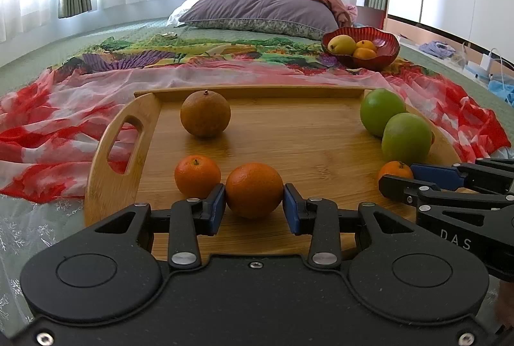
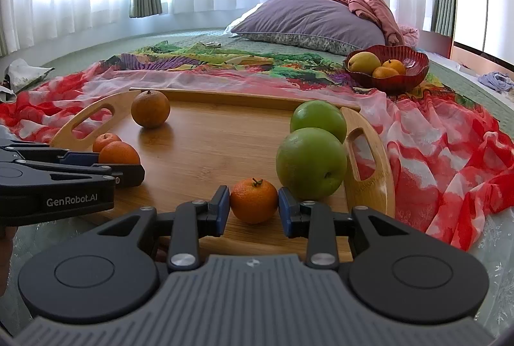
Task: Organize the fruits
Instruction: 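Carry the orange and tangerine over the tray with both grippers, then release the orange onto the tray with the left gripper while the right releases the tangerine, then grasp a brown date with the left gripper while the right grasps the other date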
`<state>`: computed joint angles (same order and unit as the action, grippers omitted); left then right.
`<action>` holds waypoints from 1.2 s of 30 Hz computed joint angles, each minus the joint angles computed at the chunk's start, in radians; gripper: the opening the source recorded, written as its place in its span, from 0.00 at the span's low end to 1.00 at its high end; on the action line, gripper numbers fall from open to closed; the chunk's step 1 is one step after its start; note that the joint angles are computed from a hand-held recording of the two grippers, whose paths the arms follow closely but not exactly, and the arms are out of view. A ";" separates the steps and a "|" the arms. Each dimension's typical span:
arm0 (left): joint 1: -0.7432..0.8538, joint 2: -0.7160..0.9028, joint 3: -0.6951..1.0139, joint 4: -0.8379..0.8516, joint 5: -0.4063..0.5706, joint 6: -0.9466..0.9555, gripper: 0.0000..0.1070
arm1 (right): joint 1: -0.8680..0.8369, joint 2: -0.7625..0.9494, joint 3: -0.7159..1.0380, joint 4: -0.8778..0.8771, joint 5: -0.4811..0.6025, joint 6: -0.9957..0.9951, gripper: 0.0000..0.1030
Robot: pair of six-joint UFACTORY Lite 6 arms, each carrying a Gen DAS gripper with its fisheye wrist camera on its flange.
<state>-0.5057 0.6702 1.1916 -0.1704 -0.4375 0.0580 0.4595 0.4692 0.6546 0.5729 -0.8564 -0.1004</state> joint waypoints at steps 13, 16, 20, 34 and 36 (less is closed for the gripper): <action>0.002 -0.052 -0.071 0.003 -0.042 0.022 0.42 | 0.018 -0.026 -0.040 0.007 -0.031 -0.003 0.54; 0.012 -0.099 -0.125 0.032 -0.062 0.005 0.46 | 0.039 -0.049 -0.064 0.029 -0.047 -0.029 0.54; 0.015 -0.174 -0.223 0.053 -0.096 -0.021 0.49 | 0.066 -0.089 -0.110 0.045 -0.064 -0.035 0.56; 0.002 -0.310 -0.423 0.183 -0.111 -0.087 0.52 | 0.183 -0.158 -0.237 0.051 -0.109 -0.011 0.57; 0.000 -0.305 -0.421 0.222 -0.101 -0.122 0.47 | 0.182 -0.158 -0.246 0.039 -0.110 0.000 0.57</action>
